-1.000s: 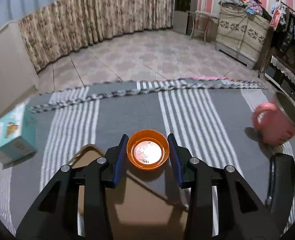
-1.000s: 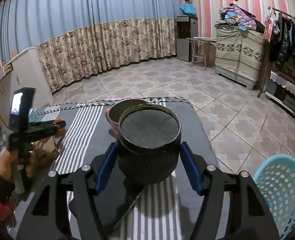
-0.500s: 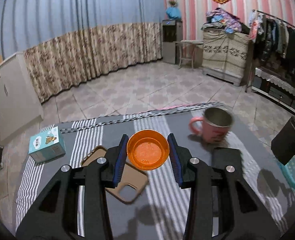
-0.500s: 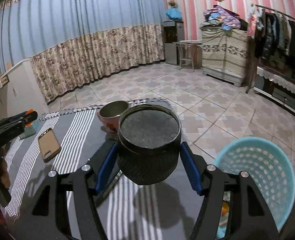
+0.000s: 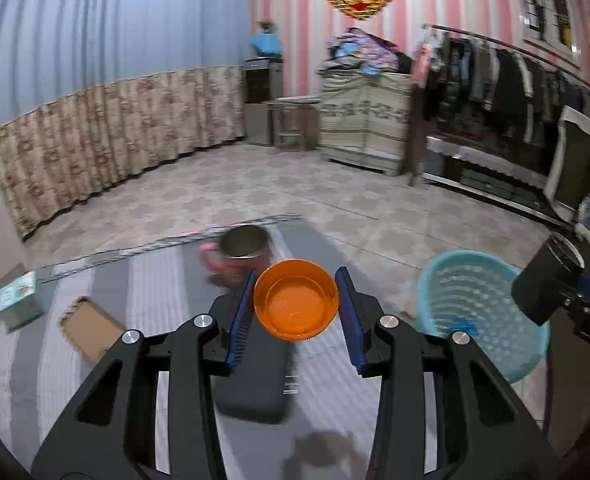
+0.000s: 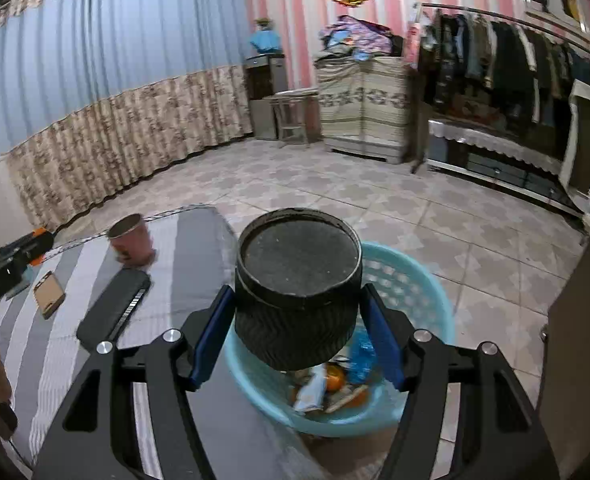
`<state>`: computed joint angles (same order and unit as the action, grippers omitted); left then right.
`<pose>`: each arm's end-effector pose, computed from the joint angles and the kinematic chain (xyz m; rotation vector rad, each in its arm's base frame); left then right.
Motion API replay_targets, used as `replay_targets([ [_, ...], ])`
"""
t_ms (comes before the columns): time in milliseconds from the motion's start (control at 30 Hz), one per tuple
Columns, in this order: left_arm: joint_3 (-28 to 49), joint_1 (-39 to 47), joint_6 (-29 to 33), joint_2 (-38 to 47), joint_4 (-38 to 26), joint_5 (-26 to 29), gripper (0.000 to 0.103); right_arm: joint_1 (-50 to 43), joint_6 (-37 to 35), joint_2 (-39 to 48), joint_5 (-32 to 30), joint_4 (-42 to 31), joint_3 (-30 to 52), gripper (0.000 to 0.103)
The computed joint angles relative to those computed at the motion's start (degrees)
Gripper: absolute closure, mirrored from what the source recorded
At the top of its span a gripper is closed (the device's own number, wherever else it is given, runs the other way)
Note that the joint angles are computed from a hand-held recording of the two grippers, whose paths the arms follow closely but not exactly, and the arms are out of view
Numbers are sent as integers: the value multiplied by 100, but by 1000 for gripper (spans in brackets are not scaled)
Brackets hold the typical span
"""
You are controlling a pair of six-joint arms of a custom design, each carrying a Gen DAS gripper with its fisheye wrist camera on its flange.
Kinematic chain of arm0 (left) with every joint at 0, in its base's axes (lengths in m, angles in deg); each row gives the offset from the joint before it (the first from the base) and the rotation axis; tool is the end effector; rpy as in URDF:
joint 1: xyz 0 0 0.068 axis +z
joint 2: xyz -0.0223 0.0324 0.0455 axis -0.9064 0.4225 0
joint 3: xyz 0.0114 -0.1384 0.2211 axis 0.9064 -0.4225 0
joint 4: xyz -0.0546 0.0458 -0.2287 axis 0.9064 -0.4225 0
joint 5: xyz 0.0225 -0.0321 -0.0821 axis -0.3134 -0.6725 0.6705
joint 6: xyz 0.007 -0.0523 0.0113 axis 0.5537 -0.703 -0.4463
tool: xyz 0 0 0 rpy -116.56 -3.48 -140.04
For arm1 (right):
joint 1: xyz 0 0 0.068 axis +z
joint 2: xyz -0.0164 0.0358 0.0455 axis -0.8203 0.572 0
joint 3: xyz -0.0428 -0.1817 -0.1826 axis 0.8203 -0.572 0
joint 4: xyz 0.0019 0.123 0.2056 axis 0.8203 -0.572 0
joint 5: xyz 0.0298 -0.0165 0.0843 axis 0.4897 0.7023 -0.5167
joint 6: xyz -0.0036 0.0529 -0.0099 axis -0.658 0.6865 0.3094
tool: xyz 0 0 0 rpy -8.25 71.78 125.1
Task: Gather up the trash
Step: 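Carry the orange bowl with the left gripper while the right gripper carries the black container to the basket, then open the left gripper over the basket while the right gripper releases the black container inside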
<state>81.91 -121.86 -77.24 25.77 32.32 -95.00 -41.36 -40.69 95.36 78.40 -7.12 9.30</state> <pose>0.1732 -0.2217 0.1835 0.1029 2.1077 -0.0598 0.1536 0.0315 0.1543 0.0946 2.1593 0.0946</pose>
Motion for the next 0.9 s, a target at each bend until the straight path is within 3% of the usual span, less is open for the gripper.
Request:
replay_targets([
  [267, 1474, -348, 137, 1767, 469, 539, 64, -1954, -789, -207, -1238, 86, -239, 39],
  [667, 4155, -350, 555, 4254, 23, 1235, 64, -3504, -1477, 1330, -2232, 1251, -238, 39],
  [733, 4324, -315, 549, 4366, -56, 1240, 52, -3488, -1495, 1442, -2197, 1335, -208, 39],
  [800, 4147, -282, 542, 4242, 76, 1169, 33, -3420, -1490, 1599, -2151, 1451, -165, 39],
  [900, 3871, -267, 581, 4028, 258, 830, 24, -3231, -1420, 1876, -2036, 1708, -144, 39],
])
